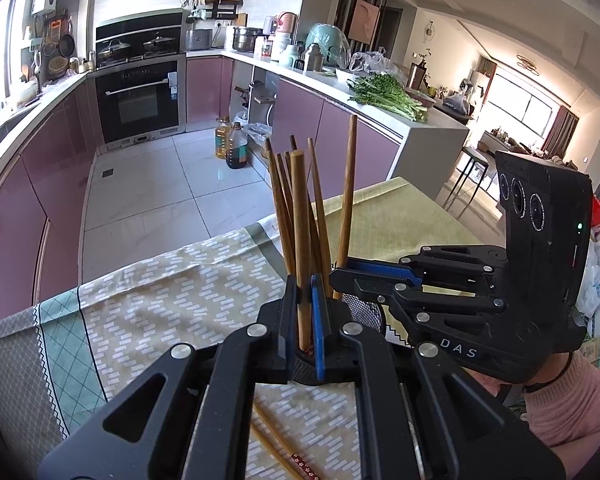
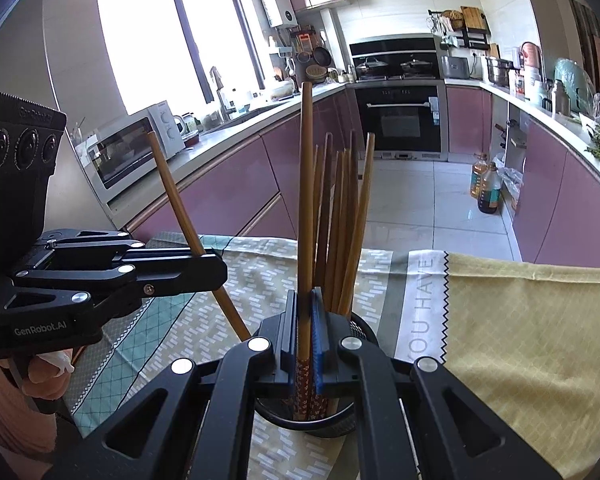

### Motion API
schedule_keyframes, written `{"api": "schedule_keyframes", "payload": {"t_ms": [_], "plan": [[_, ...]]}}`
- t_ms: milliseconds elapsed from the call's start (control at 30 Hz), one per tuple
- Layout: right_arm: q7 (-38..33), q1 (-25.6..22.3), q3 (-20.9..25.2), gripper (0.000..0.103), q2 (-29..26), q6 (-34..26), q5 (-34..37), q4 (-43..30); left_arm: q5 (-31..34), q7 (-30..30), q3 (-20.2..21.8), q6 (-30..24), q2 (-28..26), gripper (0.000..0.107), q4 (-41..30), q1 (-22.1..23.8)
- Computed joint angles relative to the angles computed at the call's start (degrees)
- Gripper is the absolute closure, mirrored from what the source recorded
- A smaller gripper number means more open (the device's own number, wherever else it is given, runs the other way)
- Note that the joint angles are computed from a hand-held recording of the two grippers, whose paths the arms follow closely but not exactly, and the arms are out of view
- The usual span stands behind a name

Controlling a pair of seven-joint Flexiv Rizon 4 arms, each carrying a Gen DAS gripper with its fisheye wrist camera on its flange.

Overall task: Organize utensils
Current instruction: 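Lower the chopstick into the mesh cup and open the right tool while the left tool does likewise, then move both open tools back down to the remaining chopsticks on the table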

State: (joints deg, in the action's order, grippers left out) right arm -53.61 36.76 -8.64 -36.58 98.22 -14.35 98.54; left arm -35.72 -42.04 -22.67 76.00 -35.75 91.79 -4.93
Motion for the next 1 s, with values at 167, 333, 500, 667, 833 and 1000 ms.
{"api": "schedule_keyframes", "payload": {"t_ms": [167,333,500,667,833,1000], "plan": [[0.9,-0.6,0.5,0.096,-0.7,-1.8,-0.3,-0.9,2.5,-3.4,3.0,-1.4,-2.3,0.099,-3.4,-2.2],[2.2,0.3,-1.0,0.094,-0.6,-1.3,-0.4,-0.3,3.0,-4.0,2.0,-0.6,-3.6,0.096,-4.2,-1.8],[2.9,3.8,-5.2,0.092,0.3,0.9,0.8,2.1,0.9,-2.4,-2.8,4.9,-3.2,0.094,-0.8,1.4],[-0.3,4.5,-4.4,0.084,2.2,5.9,3.1,5.6,0.8,0.1,-12.2,15.6,-1.6,0.087,7.2,8.9],[-6.2,3.5,0.4,0.07,4.5,9.8,5.0,9.4,4.2,-2.9,-18.2,23.8,-0.6,0.078,15.4,15.7],[-8.4,-1.8,9.7,0.065,4.0,7.9,4.2,10.3,6.7,-7.5,-15.6,25.4,0.7,0.072,20.8,16.1]]}}
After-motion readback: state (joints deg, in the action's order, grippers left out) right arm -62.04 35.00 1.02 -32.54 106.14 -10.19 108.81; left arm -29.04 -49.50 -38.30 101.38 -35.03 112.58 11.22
